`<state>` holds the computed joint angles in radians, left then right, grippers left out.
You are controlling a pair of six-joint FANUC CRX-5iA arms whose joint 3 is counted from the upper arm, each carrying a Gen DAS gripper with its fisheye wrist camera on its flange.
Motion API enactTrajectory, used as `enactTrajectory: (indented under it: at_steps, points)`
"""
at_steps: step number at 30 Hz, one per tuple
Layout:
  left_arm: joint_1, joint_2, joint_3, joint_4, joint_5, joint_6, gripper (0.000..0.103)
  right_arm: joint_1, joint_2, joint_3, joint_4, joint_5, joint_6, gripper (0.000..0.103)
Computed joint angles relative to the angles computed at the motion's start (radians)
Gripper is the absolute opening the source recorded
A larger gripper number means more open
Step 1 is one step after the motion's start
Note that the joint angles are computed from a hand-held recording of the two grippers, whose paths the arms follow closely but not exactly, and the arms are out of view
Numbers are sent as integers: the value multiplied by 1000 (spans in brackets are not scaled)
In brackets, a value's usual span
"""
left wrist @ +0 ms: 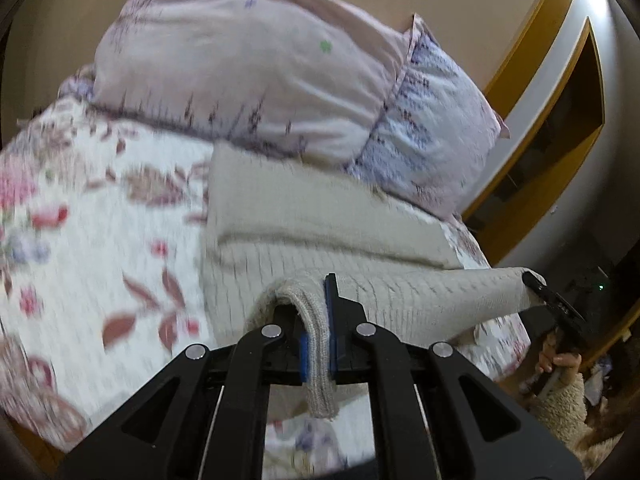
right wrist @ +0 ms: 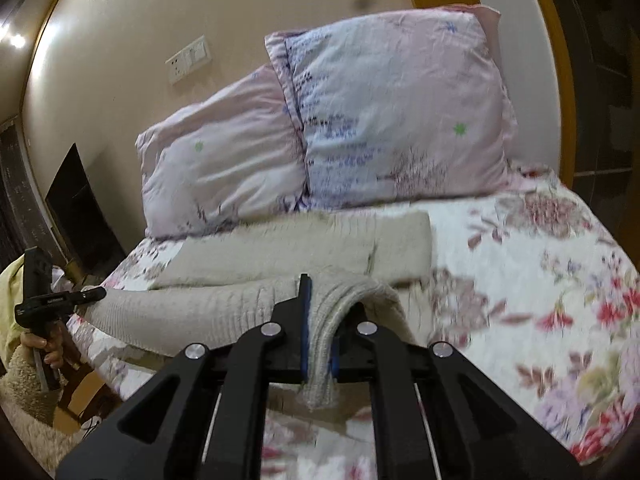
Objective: Fold small clothes
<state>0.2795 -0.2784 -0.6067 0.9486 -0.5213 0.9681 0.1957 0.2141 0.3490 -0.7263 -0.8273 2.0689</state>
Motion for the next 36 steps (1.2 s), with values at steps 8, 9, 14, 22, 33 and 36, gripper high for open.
enactTrajectory:
  at_steps: [8, 9, 14, 22, 33, 36]
  points:
    - [-11, 131, 183, -110, 56, 57, 6, 59, 98, 131, 105, 79, -86, 7]
    - [-9, 159, 216, -121, 54, 69, 6, 65, 114, 148, 117, 84, -106, 7]
    - [1, 278, 332, -116, 39, 105, 6, 83, 218, 274, 172, 75, -227, 7]
    - [29, 442, 444, -119, 7, 176, 6, 87, 410, 515, 223, -33, -377, 7]
    - [59, 588, 468, 70, -93, 189, 6, 89, 699, 865, 304, -312, -606, 7]
    - [56, 616, 479, 131, -114, 184, 6, 88, 741, 939, 301, -340, -635, 12]
